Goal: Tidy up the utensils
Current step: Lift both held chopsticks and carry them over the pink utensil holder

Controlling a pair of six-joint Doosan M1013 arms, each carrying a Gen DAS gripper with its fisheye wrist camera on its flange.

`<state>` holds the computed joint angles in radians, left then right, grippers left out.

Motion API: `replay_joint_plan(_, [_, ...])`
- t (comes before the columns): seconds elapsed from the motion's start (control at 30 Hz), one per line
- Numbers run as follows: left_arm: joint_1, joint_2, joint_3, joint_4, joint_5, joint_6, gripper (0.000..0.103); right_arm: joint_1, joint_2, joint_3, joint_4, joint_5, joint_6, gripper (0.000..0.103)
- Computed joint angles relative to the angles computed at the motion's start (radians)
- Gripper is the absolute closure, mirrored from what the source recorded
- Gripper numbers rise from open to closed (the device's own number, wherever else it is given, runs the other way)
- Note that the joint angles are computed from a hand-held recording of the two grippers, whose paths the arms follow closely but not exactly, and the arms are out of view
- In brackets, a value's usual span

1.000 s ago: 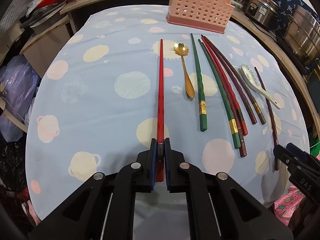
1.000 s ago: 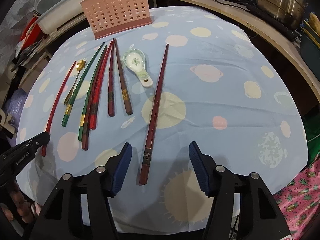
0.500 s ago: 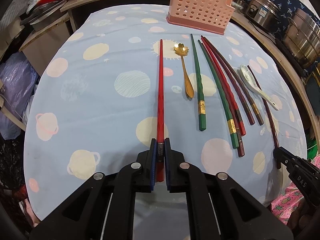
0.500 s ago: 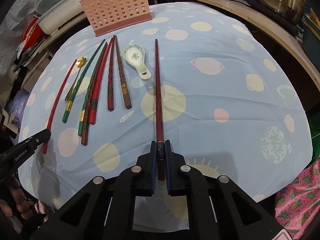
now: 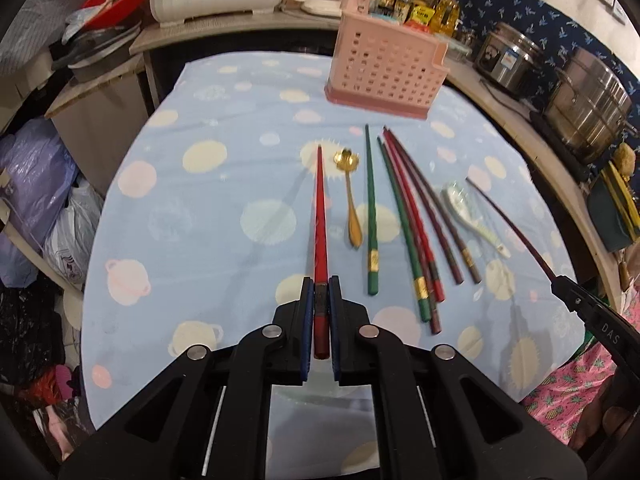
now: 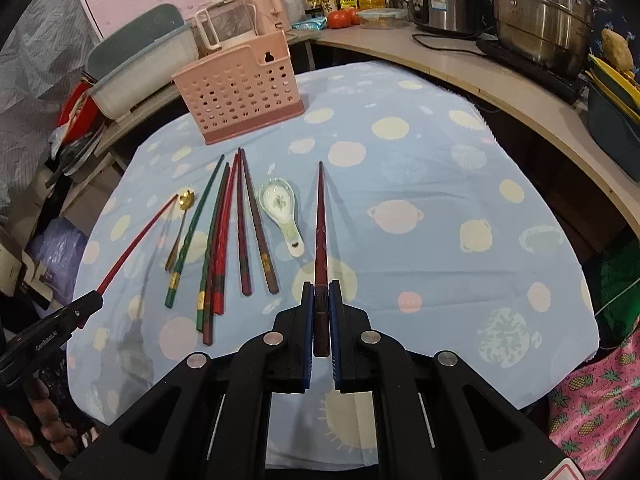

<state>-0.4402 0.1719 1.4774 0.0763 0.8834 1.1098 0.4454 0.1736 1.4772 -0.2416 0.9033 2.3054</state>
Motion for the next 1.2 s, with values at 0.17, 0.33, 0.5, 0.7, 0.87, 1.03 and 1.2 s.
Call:
replay_joint_plan(0.17, [0.004, -0.003, -0.032, 0.009, -0.018, 0.006, 0.096, -0.008, -0.006, -0.026, -0.029, -0.036, 0.011, 0.096])
replay_joint_plan(0.33, [0.008, 0.002, -0.068, 0.04, -0.04, -0.002, 0.096, -0.025, -0.005, -0.062, -0.047, -0.078, 0.02, 0.096])
replay_joint_plan(0.5, [0.012, 0.016, -0.113, 0.079, -0.065, -0.013, 0.096, -0.038, 0.008, -0.108, -0.083, -0.106, 0.026, 0.096])
replay_joint_plan(0.7, [0.021, 0.043, -0.172, 0.102, -0.083, -0.014, 0.096, -0.056, 0.028, -0.158, -0.112, -0.127, 0.026, 0.096])
replay_joint_plan(0.87, [0.027, 0.069, -0.225, 0.126, -0.09, -0.017, 0.096, -0.071, 0.053, -0.209, -0.12, -0.134, 0.008, 0.096])
replay_joint_plan(1.03, [0.035, 0.102, -0.291, 0.131, -0.089, 0.001, 0.096, -0.083, 0.084, -0.264, -0.119, -0.145, -0.012, 0.096])
replay_joint_plan(1.2, [0.038, 0.142, -0.382, 0.138, -0.094, 0.024, 0.096, -0.109, 0.122, -0.339, -0.074, -0.173, -0.042, 0.096])
